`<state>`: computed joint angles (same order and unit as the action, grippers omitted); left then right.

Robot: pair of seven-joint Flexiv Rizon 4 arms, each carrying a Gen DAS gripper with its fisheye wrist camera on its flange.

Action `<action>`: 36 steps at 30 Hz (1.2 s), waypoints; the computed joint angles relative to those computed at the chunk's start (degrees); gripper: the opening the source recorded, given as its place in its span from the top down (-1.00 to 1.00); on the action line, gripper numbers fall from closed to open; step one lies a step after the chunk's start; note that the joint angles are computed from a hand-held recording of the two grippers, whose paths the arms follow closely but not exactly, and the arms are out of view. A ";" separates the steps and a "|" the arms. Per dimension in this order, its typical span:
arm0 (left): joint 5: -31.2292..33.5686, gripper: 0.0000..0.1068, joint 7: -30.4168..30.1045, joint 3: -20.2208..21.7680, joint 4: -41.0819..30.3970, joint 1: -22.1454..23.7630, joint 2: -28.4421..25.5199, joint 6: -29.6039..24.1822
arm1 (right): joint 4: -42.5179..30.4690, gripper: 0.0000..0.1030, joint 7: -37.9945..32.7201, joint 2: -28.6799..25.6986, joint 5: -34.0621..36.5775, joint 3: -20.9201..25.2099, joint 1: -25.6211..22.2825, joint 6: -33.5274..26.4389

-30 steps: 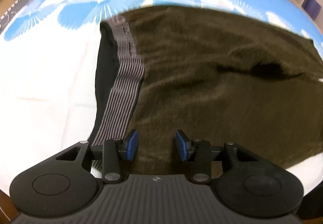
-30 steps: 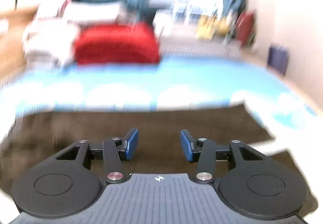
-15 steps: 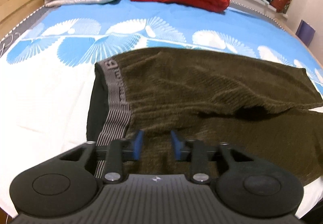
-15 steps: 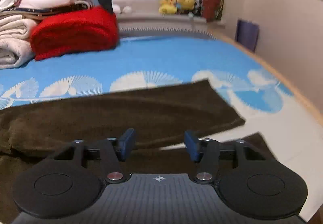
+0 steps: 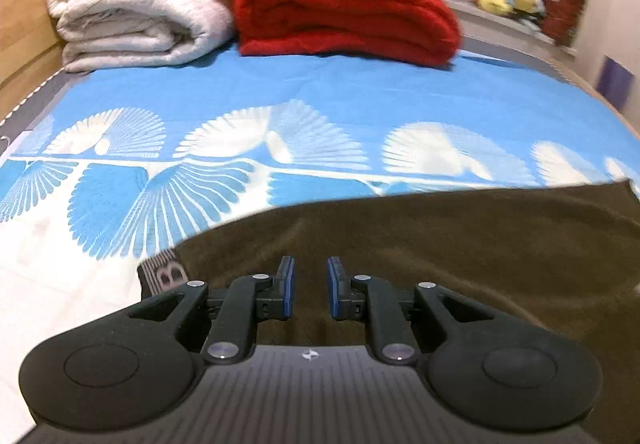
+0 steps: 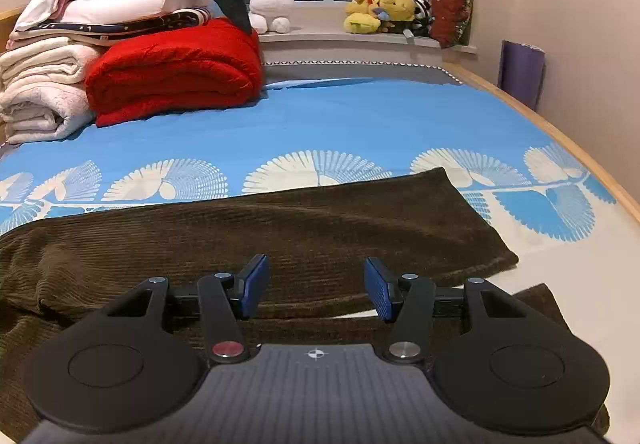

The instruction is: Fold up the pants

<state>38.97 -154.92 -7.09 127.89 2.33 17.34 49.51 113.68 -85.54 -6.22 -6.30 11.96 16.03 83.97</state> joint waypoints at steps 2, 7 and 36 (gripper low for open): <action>1.20 0.61 -0.69 0.69 -0.66 1.69 -2.70 0.75 | -0.83 -0.07 -0.34 -0.62 0.31 0.06 -0.04 -0.64; 4.88 -0.17 1.26 4.41 -3.47 3.64 -9.03 3.27 | -1.75 -0.07 -0.46 -1.75 -1.39 -0.73 0.28 -1.79; -6.48 0.84 23.71 -1.58 3.06 -3.82 11.34 -0.84 | 0.23 -0.07 7.31 -1.05 -7.51 -2.87 -1.67 -2.53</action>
<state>32.49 -131.21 -8.67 130.95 -1.49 28.68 48.67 113.91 -78.23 -7.27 -13.81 9.09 14.36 81.44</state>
